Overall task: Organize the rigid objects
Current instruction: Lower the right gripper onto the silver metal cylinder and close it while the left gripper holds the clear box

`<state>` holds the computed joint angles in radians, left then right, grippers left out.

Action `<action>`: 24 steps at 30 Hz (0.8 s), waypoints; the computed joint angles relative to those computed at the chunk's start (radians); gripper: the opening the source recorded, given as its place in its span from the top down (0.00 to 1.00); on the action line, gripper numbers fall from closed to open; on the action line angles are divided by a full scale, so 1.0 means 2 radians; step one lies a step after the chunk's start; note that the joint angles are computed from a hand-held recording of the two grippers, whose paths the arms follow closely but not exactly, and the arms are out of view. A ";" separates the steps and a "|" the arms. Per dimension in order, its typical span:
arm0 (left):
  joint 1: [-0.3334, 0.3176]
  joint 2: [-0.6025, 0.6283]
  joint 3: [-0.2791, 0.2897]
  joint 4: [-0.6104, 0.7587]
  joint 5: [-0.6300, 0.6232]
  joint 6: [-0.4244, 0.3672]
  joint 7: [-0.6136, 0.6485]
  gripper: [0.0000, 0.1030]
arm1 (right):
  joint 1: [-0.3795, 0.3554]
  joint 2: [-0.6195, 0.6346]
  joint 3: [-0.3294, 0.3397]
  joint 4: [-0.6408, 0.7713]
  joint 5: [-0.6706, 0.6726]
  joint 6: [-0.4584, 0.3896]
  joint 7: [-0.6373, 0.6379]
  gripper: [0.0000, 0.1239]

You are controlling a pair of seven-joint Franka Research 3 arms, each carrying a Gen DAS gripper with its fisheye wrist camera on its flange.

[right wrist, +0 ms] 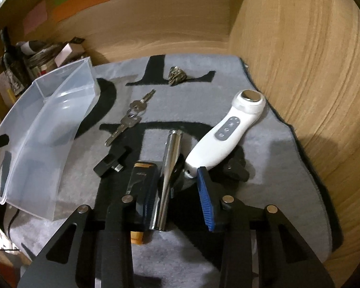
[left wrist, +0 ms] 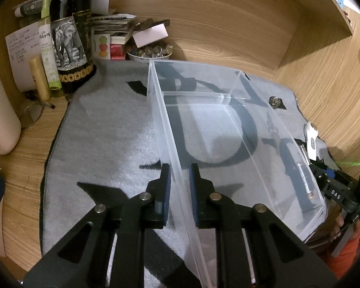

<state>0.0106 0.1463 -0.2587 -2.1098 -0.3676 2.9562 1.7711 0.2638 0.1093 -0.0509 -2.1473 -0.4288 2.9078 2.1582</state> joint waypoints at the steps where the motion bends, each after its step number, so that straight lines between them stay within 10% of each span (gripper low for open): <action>1: 0.000 0.000 0.000 -0.001 0.000 0.001 0.001 0.84 | 0.000 0.002 0.001 0.002 0.001 -0.004 -0.003 0.77; 24: -0.001 0.001 0.000 -0.004 0.031 0.009 -0.020 0.84 | 0.019 0.005 -0.016 0.022 -0.069 0.009 0.062 0.88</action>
<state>0.0084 0.1474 -0.2588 -2.1185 -0.3052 2.9734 1.7314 0.3012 0.1185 -0.0824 -2.1029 -0.5676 2.9259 2.2812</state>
